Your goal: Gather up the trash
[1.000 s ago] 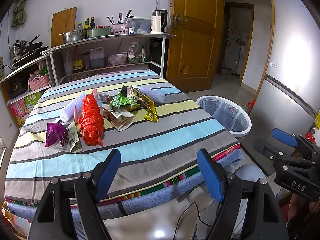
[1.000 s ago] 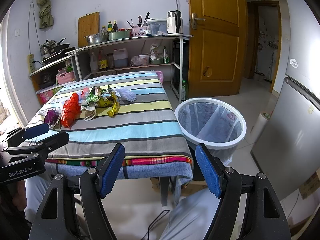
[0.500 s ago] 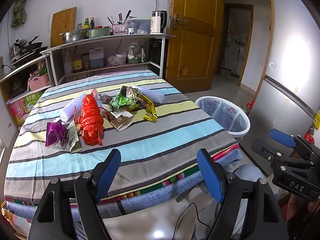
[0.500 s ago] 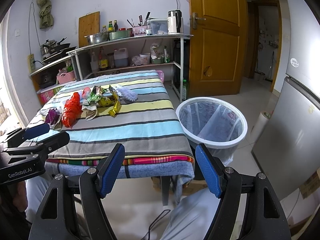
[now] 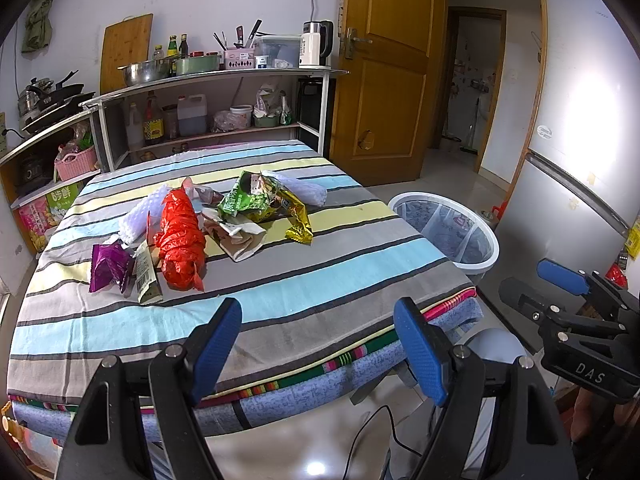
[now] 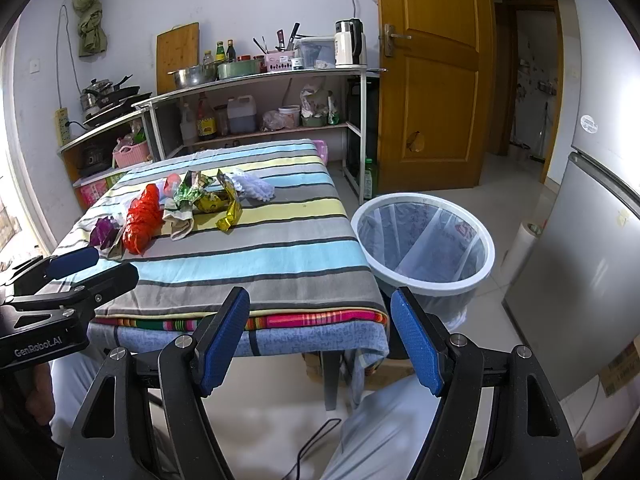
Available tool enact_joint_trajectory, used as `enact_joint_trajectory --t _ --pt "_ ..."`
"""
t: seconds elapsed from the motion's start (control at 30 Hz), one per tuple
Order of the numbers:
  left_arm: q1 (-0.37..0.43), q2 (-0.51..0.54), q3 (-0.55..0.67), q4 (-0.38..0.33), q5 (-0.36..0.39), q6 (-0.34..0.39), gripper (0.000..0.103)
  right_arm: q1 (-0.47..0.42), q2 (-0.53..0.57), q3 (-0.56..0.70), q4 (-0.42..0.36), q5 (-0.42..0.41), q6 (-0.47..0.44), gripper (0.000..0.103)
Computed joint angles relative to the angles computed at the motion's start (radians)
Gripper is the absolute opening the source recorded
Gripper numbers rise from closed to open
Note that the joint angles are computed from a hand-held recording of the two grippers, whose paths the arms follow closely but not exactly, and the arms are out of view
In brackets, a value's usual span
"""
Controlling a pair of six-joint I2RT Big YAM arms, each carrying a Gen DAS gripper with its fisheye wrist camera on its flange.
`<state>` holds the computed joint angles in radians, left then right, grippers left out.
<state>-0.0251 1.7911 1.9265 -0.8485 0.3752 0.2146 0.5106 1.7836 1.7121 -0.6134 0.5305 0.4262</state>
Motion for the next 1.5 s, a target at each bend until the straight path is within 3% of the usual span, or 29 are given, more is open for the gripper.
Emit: enact_joint_trajectory --t 0.5,0.8,0.9,1.13,1.3,1.5 --pt "0.005 0.012 0.008 -0.018 0.009 -0.021 0.08 -0.008 0.019 0.02 -0.008 -0.02 -0.007 0.074" --pt "0.033 0.066 0.057 -0.017 -0.013 -0.059 0.08 -0.017 0.091 0.119 -0.01 -0.07 -0.063 0.074" --pt "0.048 0.099 0.098 -0.02 -0.029 -0.075 0.08 -0.02 0.132 0.176 -0.017 -0.099 -0.094 0.074" --pt "0.084 0.163 0.174 0.021 -0.145 -0.146 0.08 -0.038 0.245 0.345 -0.067 -0.17 -0.143 0.074" --pt "0.114 0.252 0.304 -0.03 -0.2 -0.173 0.08 -0.048 0.336 0.491 -0.116 -0.193 -0.182 0.074" --pt "0.139 0.371 0.496 -0.096 -0.238 -0.207 0.08 -0.064 0.487 0.749 -0.231 -0.233 -0.196 0.074"
